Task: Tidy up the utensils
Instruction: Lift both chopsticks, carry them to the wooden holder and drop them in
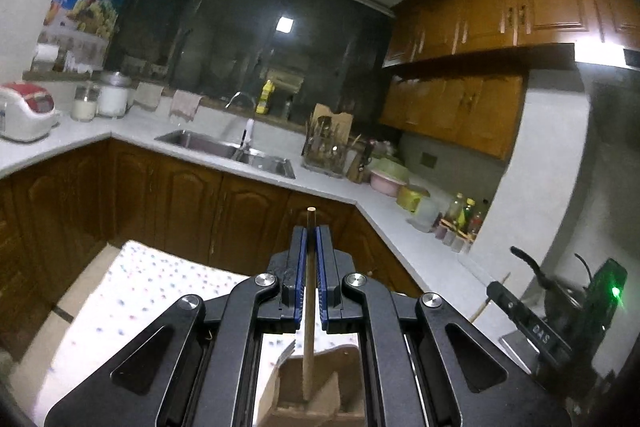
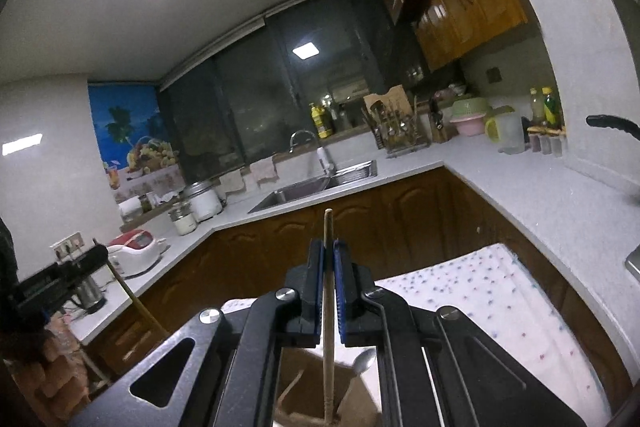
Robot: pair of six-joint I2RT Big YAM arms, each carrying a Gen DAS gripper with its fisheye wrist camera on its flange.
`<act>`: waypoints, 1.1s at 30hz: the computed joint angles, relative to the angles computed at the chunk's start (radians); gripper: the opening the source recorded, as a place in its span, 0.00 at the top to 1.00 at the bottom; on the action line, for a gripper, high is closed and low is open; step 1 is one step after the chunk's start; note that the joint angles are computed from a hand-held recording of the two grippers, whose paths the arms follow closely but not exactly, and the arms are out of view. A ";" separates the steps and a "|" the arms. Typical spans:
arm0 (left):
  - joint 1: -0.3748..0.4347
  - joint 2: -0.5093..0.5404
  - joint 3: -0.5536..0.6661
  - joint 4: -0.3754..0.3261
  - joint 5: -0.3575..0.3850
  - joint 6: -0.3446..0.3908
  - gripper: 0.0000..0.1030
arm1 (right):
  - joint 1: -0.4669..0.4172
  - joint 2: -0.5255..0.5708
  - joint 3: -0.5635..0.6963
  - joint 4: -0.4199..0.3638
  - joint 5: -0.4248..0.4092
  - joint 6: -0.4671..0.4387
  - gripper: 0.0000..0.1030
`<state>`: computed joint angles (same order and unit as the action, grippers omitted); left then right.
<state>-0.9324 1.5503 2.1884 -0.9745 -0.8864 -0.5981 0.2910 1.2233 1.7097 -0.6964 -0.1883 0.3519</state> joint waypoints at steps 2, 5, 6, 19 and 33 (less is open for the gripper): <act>0.020 -0.006 -0.051 0.013 0.009 -0.034 0.96 | 0.009 0.002 -0.035 0.041 0.019 0.008 0.95; 0.039 -0.017 -0.118 0.010 0.026 -0.101 0.96 | 0.021 0.006 -0.077 0.075 0.043 0.009 0.95; 0.040 -0.018 -0.135 0.010 0.028 -0.116 0.96 | 0.024 0.006 -0.088 0.077 0.047 0.010 0.95; 0.041 -0.003 -0.201 -0.034 0.062 -0.149 0.95 | 0.050 0.006 -0.166 0.040 0.051 -0.017 0.94; 0.052 -0.009 -0.190 -0.076 0.104 -0.187 0.76 | 0.027 0.016 -0.147 0.002 0.001 0.015 0.78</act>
